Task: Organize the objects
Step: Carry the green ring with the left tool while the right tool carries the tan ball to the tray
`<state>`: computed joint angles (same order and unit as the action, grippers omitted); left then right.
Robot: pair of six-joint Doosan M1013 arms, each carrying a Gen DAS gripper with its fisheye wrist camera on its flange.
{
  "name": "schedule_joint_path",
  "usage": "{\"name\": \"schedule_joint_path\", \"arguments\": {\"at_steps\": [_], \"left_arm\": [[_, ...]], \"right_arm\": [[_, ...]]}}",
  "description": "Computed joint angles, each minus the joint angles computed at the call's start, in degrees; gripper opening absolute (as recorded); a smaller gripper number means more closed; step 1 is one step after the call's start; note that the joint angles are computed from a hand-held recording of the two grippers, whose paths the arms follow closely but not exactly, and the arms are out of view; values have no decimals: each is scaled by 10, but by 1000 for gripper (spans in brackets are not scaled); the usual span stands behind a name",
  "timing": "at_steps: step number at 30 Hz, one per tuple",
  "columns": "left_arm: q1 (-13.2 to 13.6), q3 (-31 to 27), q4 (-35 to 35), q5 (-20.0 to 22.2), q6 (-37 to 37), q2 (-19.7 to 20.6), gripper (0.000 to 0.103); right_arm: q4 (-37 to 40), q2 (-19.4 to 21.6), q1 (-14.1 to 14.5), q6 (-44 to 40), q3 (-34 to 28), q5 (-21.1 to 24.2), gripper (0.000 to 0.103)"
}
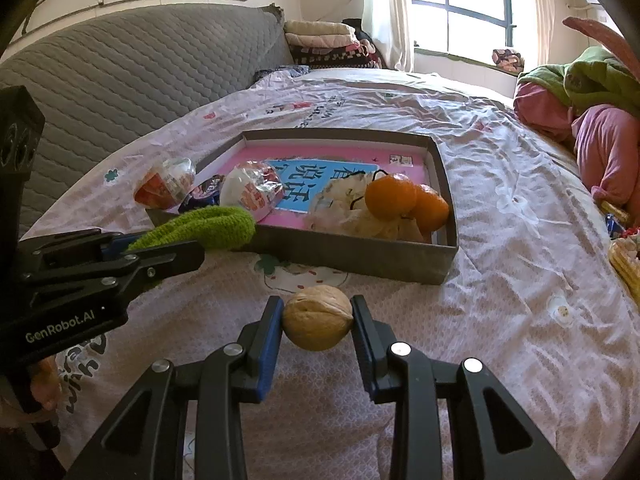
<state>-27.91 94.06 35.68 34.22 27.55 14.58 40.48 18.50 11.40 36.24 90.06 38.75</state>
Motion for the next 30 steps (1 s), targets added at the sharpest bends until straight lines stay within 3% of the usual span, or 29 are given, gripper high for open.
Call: {"name": "schedule_joint_path", "arguments": {"at_steps": [30], "left_arm": [[1,0,103,21,-97,-24,26]], "right_arm": [[72,-19,1,-72,-11,-4,34]]}}
